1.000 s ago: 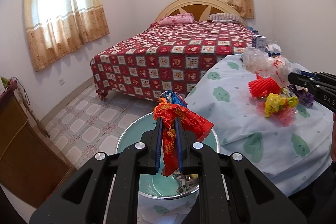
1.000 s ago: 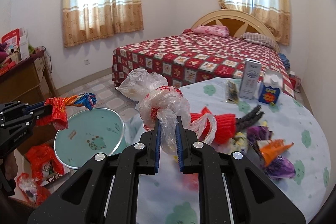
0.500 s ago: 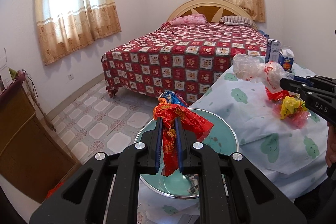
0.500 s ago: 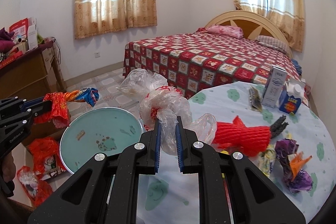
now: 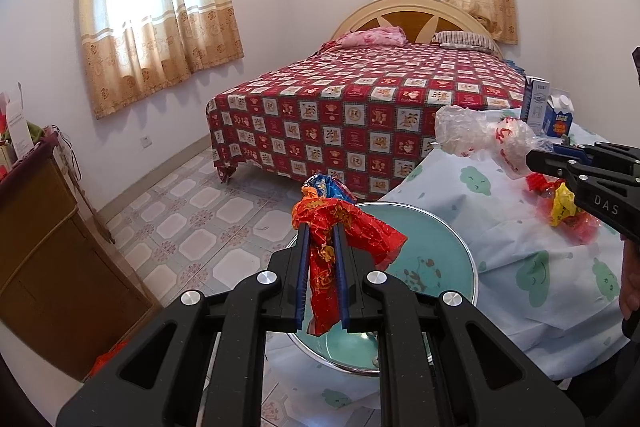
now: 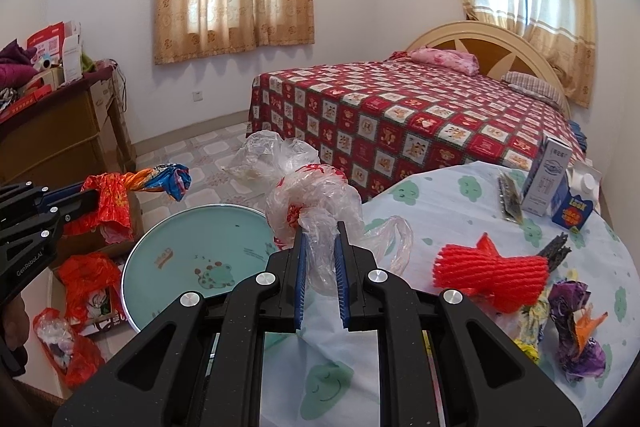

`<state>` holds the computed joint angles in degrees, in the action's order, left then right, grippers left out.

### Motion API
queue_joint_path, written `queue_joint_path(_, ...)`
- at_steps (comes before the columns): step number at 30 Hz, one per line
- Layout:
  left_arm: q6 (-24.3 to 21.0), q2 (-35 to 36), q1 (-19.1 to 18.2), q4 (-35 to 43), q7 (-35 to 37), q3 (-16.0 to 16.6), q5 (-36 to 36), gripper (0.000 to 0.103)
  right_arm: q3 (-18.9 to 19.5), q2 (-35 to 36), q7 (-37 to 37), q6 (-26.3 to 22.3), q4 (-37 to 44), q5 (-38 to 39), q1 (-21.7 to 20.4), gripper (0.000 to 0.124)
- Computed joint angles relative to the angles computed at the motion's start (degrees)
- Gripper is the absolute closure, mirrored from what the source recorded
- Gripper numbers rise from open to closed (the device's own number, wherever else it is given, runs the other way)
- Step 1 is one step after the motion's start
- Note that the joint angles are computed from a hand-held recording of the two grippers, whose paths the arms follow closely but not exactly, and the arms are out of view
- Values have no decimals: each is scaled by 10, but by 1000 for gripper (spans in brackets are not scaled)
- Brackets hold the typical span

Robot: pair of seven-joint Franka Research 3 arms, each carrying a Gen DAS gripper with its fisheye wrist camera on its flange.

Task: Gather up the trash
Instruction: 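Carry the red wrapper and clear bag over the bin and release both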

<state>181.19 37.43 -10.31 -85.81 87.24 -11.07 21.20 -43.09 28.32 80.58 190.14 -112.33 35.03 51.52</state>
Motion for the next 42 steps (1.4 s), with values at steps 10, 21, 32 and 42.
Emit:
queue_joint_path(10, 1, 0, -9, 1, -16, 17, 1, 91, 30, 13, 25, -23, 31, -49, -37, 110)
queue_joint_path(21, -3, 1, -2, 3, -18, 12, 0, 91, 38, 17, 70, -35, 38, -107, -49, 110)
queue_joint_path(32, -5, -2, 3, 0, -12, 6, -2, 91, 44, 16, 92, -36, 36, -133, -54, 110)
queue_joint_path(42, -5, -1, 4, -3, -7, 2, -2, 91, 51, 16, 97, -37, 38, -142, -61, 110)
